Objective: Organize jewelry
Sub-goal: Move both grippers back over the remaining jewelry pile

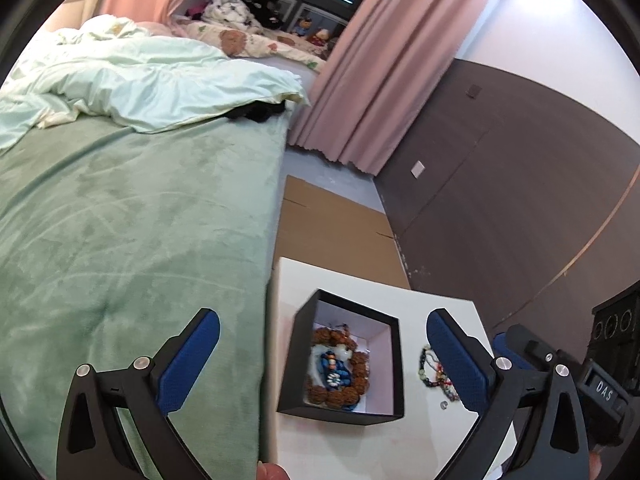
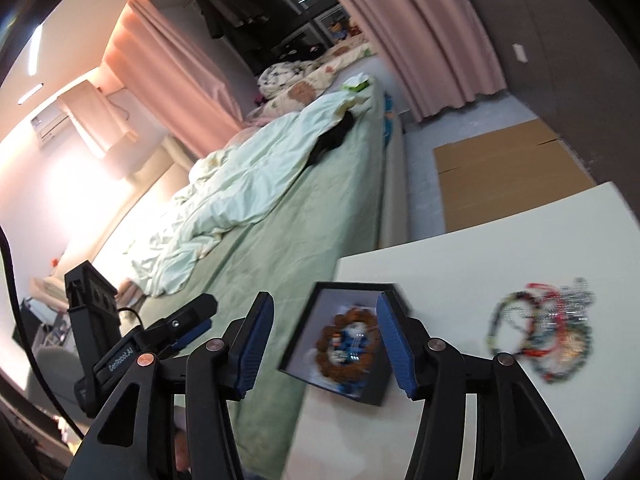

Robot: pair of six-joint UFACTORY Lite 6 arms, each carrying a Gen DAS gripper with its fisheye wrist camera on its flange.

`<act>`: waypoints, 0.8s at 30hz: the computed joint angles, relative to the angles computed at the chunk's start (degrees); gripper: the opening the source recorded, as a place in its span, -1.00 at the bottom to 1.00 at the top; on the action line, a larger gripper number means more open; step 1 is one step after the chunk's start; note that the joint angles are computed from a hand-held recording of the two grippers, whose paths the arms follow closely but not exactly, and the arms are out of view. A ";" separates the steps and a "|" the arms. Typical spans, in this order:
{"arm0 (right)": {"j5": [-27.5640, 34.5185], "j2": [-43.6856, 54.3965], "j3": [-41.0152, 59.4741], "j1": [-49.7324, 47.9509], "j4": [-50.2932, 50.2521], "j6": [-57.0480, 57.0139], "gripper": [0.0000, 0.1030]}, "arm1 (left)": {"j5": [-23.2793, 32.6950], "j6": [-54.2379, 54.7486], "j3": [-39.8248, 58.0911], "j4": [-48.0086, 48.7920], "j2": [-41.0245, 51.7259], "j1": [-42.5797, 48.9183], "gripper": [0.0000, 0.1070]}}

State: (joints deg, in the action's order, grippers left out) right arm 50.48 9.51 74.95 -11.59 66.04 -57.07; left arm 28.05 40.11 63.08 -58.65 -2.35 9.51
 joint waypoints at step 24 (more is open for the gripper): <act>8.41 15.02 16.53 -20.75 -19.11 15.43 0.54 | -13.04 -34.17 6.44 40.08 7.69 -30.52 0.84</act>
